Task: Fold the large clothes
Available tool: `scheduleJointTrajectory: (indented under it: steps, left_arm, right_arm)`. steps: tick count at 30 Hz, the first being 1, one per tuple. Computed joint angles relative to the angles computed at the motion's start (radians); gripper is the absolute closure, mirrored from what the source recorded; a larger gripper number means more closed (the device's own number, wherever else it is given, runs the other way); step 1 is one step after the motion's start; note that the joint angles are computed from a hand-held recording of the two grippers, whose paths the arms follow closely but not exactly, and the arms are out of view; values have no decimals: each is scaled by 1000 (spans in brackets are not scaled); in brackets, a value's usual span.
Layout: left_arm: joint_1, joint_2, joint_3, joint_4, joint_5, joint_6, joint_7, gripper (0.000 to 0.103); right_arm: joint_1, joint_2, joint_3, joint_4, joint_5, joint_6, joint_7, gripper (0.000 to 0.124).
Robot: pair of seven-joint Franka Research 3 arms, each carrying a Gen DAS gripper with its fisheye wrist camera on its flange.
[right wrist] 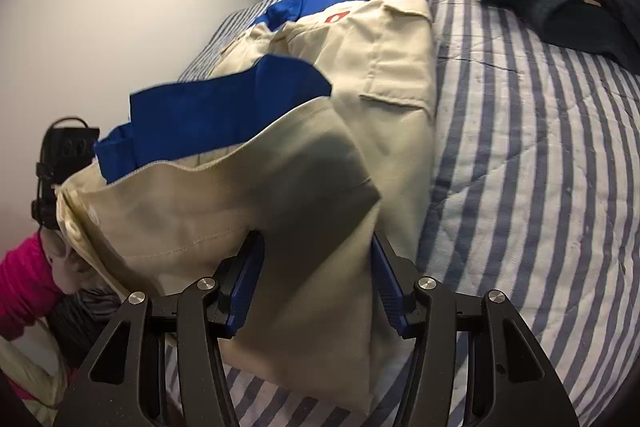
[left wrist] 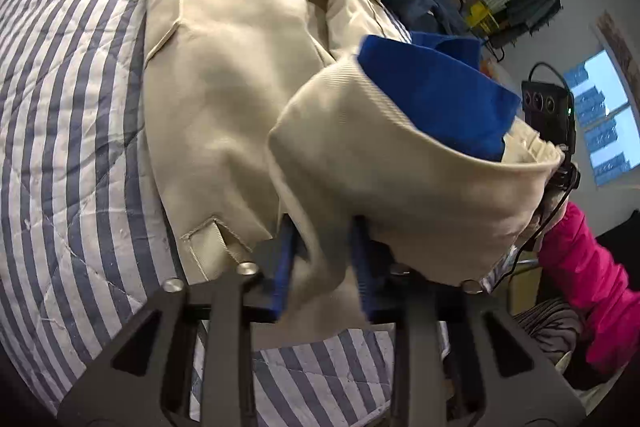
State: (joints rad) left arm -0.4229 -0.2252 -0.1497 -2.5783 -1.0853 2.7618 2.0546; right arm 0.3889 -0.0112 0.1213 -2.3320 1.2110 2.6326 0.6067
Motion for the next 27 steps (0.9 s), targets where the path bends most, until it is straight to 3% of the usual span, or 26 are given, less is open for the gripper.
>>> scheduleJointTrajectory:
  steps: [2,4,6,9,11,13,14,15,16,19,22,24,27]
  left_arm:
    - [0,3,-8,2,24,14,-14,91]
    - [-7,1,-9,2,16,33,-24,95]
    - [-14,-13,-10,-7,10,49,-28,96]
    - [-38,-61,-7,-40,6,83,-36,98]
    - [-70,-99,11,-63,-43,117,-36,100]
    - [-122,-144,61,-92,-202,163,26,100]
    - [-112,-139,52,-103,-200,196,-7,100]
    - [-68,-120,23,-114,-127,210,-109,100]
    - [-34,-90,29,-115,-80,179,-199,101]
    - [-31,-57,74,-109,-144,173,-190,101]
    - [19,-88,24,-135,33,208,-304,101]
    - [14,-98,27,-141,79,231,-350,101]
    - [43,-145,3,-171,195,250,-452,101]
  right_arm:
    - [5,8,5,6,-15,9,6,70]
    - [9,17,10,13,-37,17,28,79]
    - [19,9,18,1,-101,64,83,102]
    - [24,-30,15,-23,-84,81,77,117]
    - [26,-63,1,-39,-15,54,24,119]
    - [15,-103,-38,-54,118,-42,-59,120]
    - [9,-107,-46,-56,146,-54,-70,121]
    - [2,-93,-47,-53,150,-34,-50,121]
    - [-3,-68,-42,-42,133,-7,-1,121]
    - [-10,-15,-23,-29,44,67,139,121]
    - [-10,-37,-19,-34,74,66,95,121]
    - [-10,-53,-21,-37,101,63,76,121]
    - [-1,-79,-8,-58,18,124,141,117]
